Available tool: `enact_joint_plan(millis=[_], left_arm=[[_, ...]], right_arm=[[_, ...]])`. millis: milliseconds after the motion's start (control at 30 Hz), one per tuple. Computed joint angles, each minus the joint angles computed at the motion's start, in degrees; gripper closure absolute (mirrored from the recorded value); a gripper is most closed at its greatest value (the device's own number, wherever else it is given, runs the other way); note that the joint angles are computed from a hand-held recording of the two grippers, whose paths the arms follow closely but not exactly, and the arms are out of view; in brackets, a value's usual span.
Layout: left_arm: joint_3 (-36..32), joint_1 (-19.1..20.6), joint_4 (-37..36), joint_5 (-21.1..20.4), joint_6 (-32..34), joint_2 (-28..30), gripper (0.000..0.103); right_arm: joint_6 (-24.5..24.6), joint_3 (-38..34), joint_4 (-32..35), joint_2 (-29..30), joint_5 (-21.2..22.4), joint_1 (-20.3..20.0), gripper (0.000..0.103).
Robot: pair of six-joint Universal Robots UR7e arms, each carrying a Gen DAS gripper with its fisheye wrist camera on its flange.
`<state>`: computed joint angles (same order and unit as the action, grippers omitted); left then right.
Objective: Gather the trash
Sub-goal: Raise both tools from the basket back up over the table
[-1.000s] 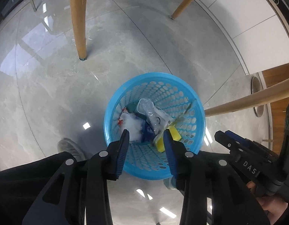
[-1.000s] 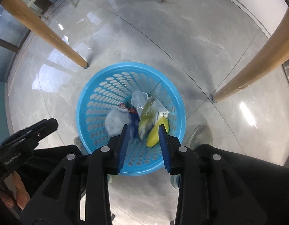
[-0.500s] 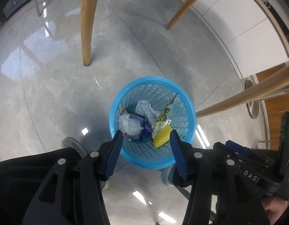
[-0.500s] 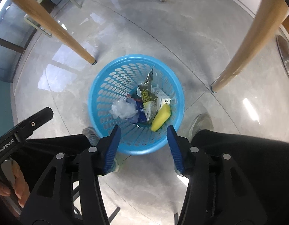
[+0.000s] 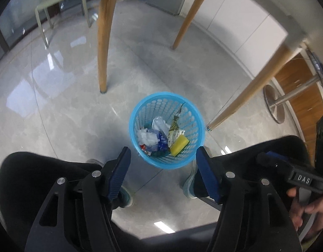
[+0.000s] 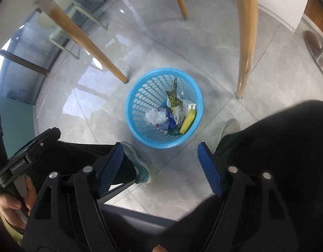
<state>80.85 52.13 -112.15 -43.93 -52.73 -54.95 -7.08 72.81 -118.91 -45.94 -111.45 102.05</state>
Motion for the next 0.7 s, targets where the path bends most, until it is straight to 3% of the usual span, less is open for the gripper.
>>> enact_joint_plan(millis=[300, 633, 700], left_arm=[[-1.3, -7.7, -1.7, 7.7, 4.5, -2.9, 0.027], [-10.3, -11.7, -9.7, 18.2, 19.1, 1.9, 0.013], [-12.5, -11.5, -11.4, 18.0, 21.5, 3.2, 0.010]], right_arm=[[-5.5, 4.9, -10.8, -8.8, 0.9, 1.8, 0.025], [-12.9, -3.3, -18.8, -7.2, 0.2, 6.1, 0.017], [-14.0, -5.6, -19.6, -6.2, 0.6, 6.8, 0.016]])
